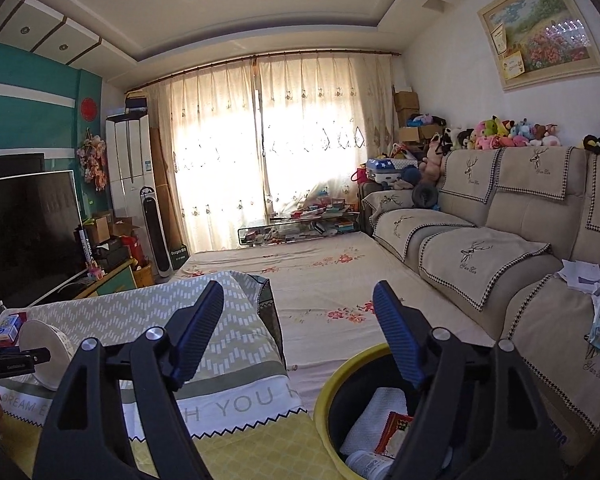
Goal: Collect trash
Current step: 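Grasp the white paper bowl by its rim with the left gripper, then carry the paper bowl over the bin and open the left gripper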
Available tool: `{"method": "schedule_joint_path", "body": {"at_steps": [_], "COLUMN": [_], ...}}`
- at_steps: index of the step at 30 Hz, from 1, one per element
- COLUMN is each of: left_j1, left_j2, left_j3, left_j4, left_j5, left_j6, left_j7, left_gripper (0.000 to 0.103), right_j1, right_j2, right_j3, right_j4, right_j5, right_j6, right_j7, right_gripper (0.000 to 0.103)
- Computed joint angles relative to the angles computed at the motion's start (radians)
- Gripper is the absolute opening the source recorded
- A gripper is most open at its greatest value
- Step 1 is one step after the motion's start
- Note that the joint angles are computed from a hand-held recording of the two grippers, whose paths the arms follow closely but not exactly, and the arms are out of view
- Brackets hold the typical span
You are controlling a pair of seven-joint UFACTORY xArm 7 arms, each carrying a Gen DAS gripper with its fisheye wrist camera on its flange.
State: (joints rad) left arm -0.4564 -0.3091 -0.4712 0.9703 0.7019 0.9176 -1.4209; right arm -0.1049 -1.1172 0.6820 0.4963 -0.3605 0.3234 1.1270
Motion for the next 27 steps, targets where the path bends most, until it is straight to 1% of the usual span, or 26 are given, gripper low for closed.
{"method": "schedule_joint_path", "body": {"at_steps": [2, 3, 5, 6, 7, 8, 9, 15, 18, 20, 22, 25, 27], "left_j1": [0.001, 0.001, 0.000, -0.002, -0.004, -0.008, -0.012, -0.056, -0.088, -0.117, -0.156, -0.221, -0.265], "left_j2": [0.010, 0.018, 0.035, 0.044, 0.054, 0.058, 0.063, 0.092, 0.127, 0.168, 0.229, 0.348, 0.434], "left_j3": [0.007, 0.010, 0.013, 0.013, 0.012, 0.014, 0.014, -0.003, -0.016, -0.022, -0.026, -0.025, -0.018], "left_j4": [0.006, 0.010, 0.023, 0.032, 0.041, 0.047, 0.054, 0.105, 0.167, 0.225, 0.300, 0.434, 0.530], "left_j5": [-0.006, -0.007, -0.002, 0.003, 0.010, 0.014, 0.021, 0.057, 0.081, 0.099, 0.128, 0.171, 0.192], "left_j6": [-0.005, -0.007, -0.006, -0.002, 0.007, 0.015, 0.022, 0.063, 0.084, 0.097, 0.116, 0.126, 0.114], "left_j7": [0.012, 0.019, 0.031, 0.036, 0.039, 0.044, 0.046, 0.046, 0.046, 0.059, 0.076, 0.118, 0.147], "left_gripper": [0.042, 0.039, 0.031, 0.028, 0.022, 0.011, 0.006, 0.005, 0.005, 0.005, 0.005, 0.005, 0.005], "right_j1": [0.005, 0.007, 0.009, 0.010, 0.012, 0.012, 0.013, 0.016, 0.032, 0.048, 0.062, 0.097, 0.127], "right_j2": [0.004, 0.006, 0.011, 0.012, 0.012, 0.012, 0.012, 0.005, -0.011, -0.051, -0.088, -0.159, -0.222], "right_j3": [-0.002, -0.004, -0.008, -0.009, -0.008, -0.010, -0.011, -0.014, -0.030, -0.044, -0.057, -0.089, -0.116], "right_j4": [0.000, 0.000, -0.002, -0.002, -0.003, -0.005, -0.006, -0.012, -0.022, -0.037, -0.042, -0.068, -0.099], "right_j5": [0.002, 0.002, 0.000, 0.000, 0.001, 0.000, 0.001, 0.009, 0.020, 0.024, 0.009, -0.015, -0.019], "right_j6": [0.002, 0.001, -0.004, -0.005, -0.005, -0.008, -0.009, -0.015, -0.011, 0.001, 0.040, 0.126, 0.203], "right_j7": [-0.001, -0.002, -0.005, -0.006, -0.005, -0.006, -0.006, 0.006, 0.012, 0.013, -0.020, -0.090, -0.128], "right_gripper": [0.073, 0.073, 0.073, 0.073, 0.073, 0.073, 0.073, 0.074, 0.074, 0.074, 0.080, 0.080, 0.080]}}
